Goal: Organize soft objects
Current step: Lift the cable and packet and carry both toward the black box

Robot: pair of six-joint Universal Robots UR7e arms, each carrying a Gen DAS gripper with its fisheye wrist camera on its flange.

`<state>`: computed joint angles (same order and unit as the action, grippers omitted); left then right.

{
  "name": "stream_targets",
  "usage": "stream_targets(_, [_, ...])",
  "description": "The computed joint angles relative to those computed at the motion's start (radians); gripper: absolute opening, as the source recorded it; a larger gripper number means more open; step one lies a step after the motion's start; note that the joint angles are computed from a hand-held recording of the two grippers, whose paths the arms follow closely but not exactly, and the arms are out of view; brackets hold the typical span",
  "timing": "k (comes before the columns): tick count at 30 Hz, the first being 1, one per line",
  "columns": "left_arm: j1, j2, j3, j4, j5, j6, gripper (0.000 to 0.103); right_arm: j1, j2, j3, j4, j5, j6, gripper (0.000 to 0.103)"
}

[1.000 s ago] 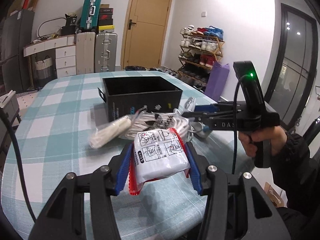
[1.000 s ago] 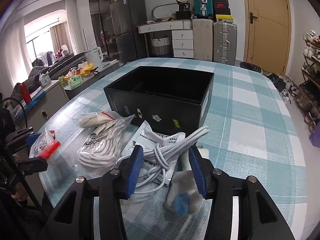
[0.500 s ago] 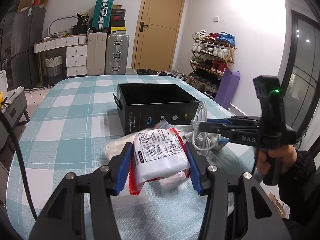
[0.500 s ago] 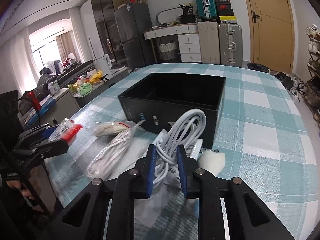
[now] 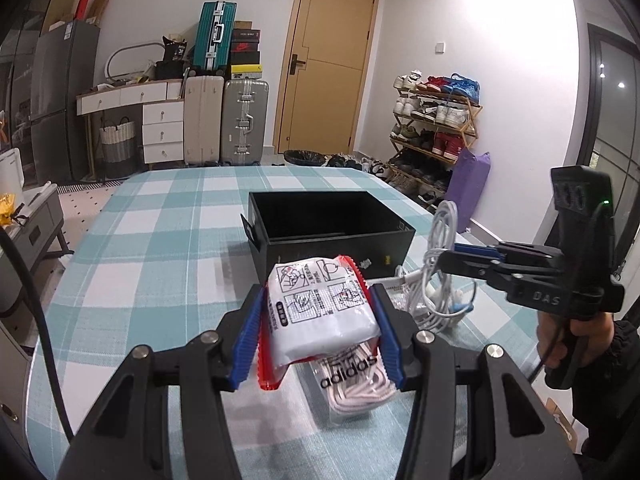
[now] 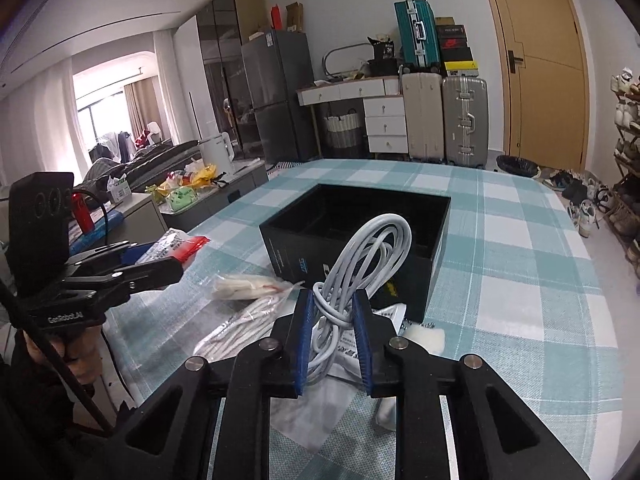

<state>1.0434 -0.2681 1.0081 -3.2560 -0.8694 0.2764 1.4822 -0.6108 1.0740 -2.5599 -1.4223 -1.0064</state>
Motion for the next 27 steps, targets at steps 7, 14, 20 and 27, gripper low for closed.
stream_targets(7, [0.004,0.03,-0.079,0.017,0.018,0.01,0.051,0.008,-0.027,0.018,-0.035,0.047,0.004,0.02])
stream_targets(14, [0.005,0.077,-0.19,0.06,0.032,0.032,0.051,0.019,-0.027,-0.004,-0.048,0.069,0.019,0.02])
stream_targets(20, [0.008,0.133,-0.318,0.118,0.039,0.049,0.051,0.028,-0.019,-0.027,-0.06,0.074,0.038,0.019])
stream_targets(27, [0.015,0.232,-0.541,0.23,0.042,0.068,0.051,0.042,0.017,-0.094,-0.069,0.069,0.069,0.02])
